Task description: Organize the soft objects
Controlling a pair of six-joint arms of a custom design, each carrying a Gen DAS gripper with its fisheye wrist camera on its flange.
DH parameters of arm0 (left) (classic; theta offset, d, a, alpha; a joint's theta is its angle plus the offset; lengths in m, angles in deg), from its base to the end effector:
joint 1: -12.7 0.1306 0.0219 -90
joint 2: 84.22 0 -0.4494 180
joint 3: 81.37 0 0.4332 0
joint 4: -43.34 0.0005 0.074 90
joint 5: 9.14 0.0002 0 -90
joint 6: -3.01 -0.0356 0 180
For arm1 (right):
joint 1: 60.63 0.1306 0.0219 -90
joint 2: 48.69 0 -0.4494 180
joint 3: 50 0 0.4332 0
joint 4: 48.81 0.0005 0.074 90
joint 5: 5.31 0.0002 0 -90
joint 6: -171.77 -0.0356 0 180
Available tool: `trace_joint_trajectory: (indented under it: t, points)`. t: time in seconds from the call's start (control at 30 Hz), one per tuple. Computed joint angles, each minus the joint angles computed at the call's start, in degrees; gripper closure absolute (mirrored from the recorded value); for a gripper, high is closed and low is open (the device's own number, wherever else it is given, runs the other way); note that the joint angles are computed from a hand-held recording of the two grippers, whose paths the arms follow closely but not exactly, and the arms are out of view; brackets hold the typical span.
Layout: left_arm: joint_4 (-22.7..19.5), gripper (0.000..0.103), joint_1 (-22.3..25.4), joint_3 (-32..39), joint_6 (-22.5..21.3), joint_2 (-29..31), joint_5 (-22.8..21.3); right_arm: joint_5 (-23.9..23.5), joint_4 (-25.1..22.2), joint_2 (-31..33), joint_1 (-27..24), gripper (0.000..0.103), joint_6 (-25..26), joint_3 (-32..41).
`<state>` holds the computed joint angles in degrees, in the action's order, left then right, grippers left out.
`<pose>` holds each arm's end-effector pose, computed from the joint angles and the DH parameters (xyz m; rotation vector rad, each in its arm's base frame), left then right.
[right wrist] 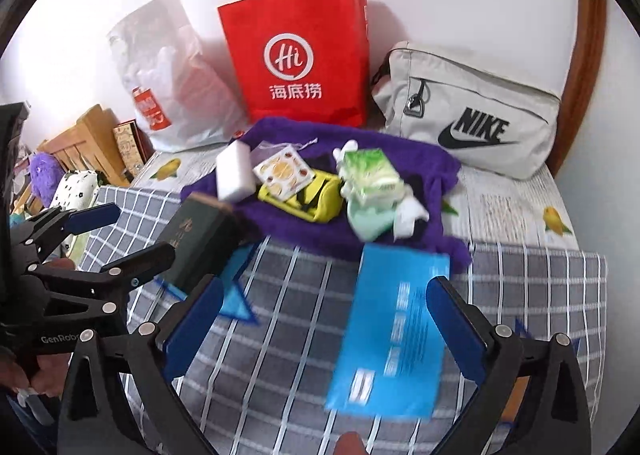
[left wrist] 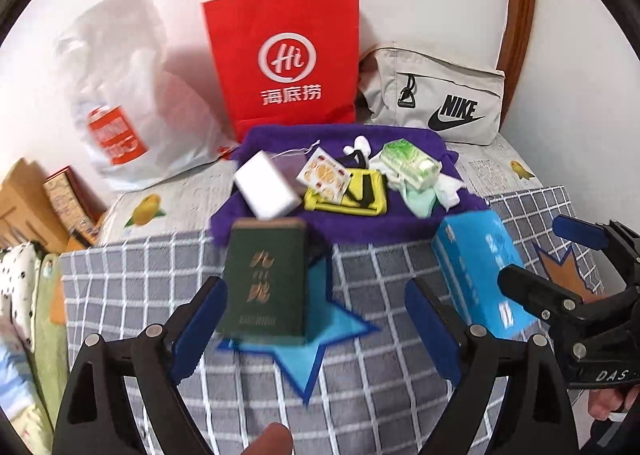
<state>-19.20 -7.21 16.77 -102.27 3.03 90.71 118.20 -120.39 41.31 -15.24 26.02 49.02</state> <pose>0.4615 -0.1742 0.5757 0.8168 2.3310 -0.2472 0.3636 0.3399 0.5558 0.3919 2.3717 -0.0063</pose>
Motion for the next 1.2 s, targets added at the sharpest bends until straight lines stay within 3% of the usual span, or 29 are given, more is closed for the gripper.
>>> trace_joint_trajectory:
  t: [0.23, 0.4, 0.6, 0.7, 1.2]
  points:
    - [0.3, 0.013, 1.9, -6.2, 0.1, -6.6, 2.1, 4.7, -3.0, -0.6, 6.3, 0.000, -8.2, -1.0]
    - [2.5, 0.013, 1.8, -9.8, 0.6, -10.8, 0.6, 7.7, -6.8, 0.0, 9.7, 0.000, -13.1, -0.5]
    - [2.5, 0.013, 2.7, -12.2, 1.5, -13.5, 2.7, 9.2, -7.6, -1.0, 12.3, 0.000, -17.9, -2.0]
    - [2.8, 0.013, 2.5, -13.1, 1.6, -14.4, 2.7, 10.9, -10.4, -0.5, 13.7, 0.000, -20.9, -1.4]
    - [3.5, 0.013, 2.0, -15.0, 2.0, -15.7, 0.9, 11.2, -9.8, -1.0, 15.1, 0.000, -22.5, -3.4]
